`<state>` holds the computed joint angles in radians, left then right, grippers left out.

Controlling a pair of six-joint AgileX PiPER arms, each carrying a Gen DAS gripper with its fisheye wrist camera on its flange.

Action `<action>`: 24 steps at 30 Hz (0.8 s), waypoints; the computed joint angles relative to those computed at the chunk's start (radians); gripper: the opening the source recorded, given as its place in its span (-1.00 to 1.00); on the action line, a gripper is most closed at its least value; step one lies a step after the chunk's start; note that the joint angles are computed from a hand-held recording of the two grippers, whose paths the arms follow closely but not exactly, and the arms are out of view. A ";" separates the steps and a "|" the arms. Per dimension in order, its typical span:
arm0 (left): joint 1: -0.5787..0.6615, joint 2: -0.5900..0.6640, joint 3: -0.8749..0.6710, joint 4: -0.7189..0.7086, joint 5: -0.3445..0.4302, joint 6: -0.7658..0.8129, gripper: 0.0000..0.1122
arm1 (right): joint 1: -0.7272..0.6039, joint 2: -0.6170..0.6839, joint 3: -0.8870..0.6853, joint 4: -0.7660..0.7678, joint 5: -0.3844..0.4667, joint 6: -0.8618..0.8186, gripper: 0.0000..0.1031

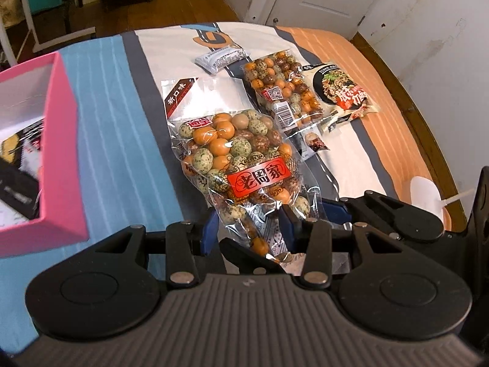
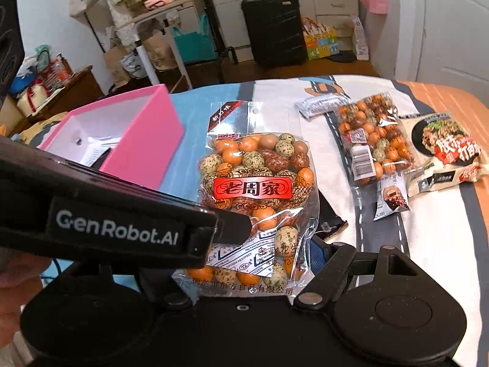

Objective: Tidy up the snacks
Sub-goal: 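Carry the red-labelled peanut bag with the left tool into the pink box, release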

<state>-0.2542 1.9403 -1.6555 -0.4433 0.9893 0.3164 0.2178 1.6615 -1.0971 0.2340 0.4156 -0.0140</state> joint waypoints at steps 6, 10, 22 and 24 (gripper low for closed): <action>0.043 -0.163 0.140 -0.027 -0.044 0.050 -0.27 | 0.092 -0.082 -0.011 -0.189 0.027 0.148 0.58; 0.087 -0.249 0.207 -0.040 -0.085 0.087 -0.26 | 0.170 -0.068 -0.091 -0.337 0.083 0.251 0.57; 0.365 -0.231 0.067 -0.040 0.015 0.106 -0.26 | 0.302 0.203 -0.528 -0.222 0.185 0.058 0.57; 0.409 -0.181 0.010 -0.030 0.045 0.103 -0.26 | 0.307 0.274 -0.613 -0.161 0.208 0.012 0.58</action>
